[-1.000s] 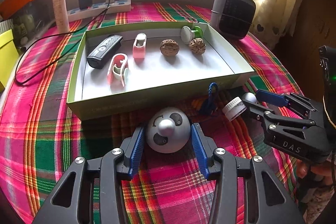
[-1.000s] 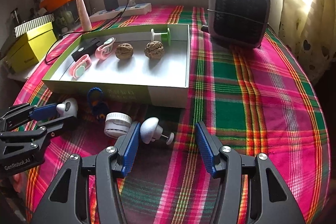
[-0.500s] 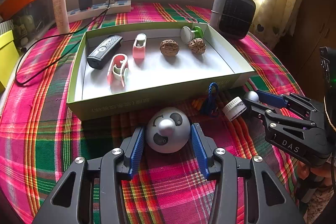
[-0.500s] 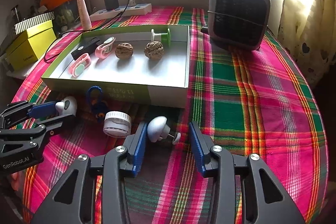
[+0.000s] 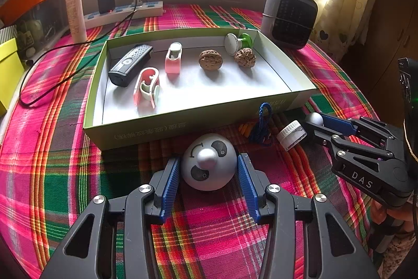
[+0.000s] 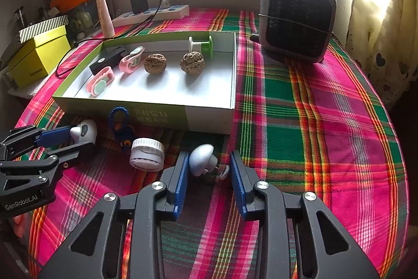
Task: Organize objects
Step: 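Close the right tool on the white mushroom-shaped knob while the left tool holds the ball, then carry the grey ball and the white knob toward the white tray with both tools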
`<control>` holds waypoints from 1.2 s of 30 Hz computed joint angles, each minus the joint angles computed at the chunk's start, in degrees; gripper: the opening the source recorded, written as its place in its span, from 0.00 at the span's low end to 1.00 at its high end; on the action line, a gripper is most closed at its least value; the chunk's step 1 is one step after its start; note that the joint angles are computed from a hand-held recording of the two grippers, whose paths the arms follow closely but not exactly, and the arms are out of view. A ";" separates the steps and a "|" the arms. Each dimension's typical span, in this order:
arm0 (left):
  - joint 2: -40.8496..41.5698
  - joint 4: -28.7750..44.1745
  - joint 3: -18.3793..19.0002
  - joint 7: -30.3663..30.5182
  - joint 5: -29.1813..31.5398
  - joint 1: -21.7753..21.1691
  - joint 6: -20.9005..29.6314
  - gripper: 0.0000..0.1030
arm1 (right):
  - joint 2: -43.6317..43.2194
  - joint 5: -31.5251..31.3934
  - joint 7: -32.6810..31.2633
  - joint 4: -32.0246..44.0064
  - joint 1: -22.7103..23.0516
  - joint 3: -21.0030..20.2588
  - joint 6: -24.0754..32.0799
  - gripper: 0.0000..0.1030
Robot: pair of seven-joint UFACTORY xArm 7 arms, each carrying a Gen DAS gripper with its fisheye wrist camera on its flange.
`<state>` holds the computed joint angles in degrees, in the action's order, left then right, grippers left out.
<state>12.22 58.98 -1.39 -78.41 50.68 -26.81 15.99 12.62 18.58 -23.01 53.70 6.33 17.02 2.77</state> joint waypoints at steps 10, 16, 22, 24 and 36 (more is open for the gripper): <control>0.19 0.35 0.05 -1.24 1.30 -0.43 0.84 0.42 | -0.10 0.17 -0.04 0.03 -0.02 0.08 0.15 0.31; 0.19 0.43 -0.13 -1.28 1.50 -0.31 1.16 0.41 | -0.36 0.36 -0.11 -0.14 0.15 0.01 0.21 0.31; -0.02 0.25 -0.13 -1.74 1.95 -0.28 1.41 0.41 | -0.71 0.89 -0.35 -0.36 0.17 0.26 0.28 0.31; -0.18 0.18 -0.15 -2.12 2.41 -0.28 1.54 0.41 | -0.75 1.31 -0.77 -0.40 0.05 0.51 0.25 0.31; -0.78 0.33 -0.87 -4.47 5.14 -0.16 2.40 0.41 | -1.58 3.74 -2.74 -0.80 -0.33 1.38 -0.17 0.31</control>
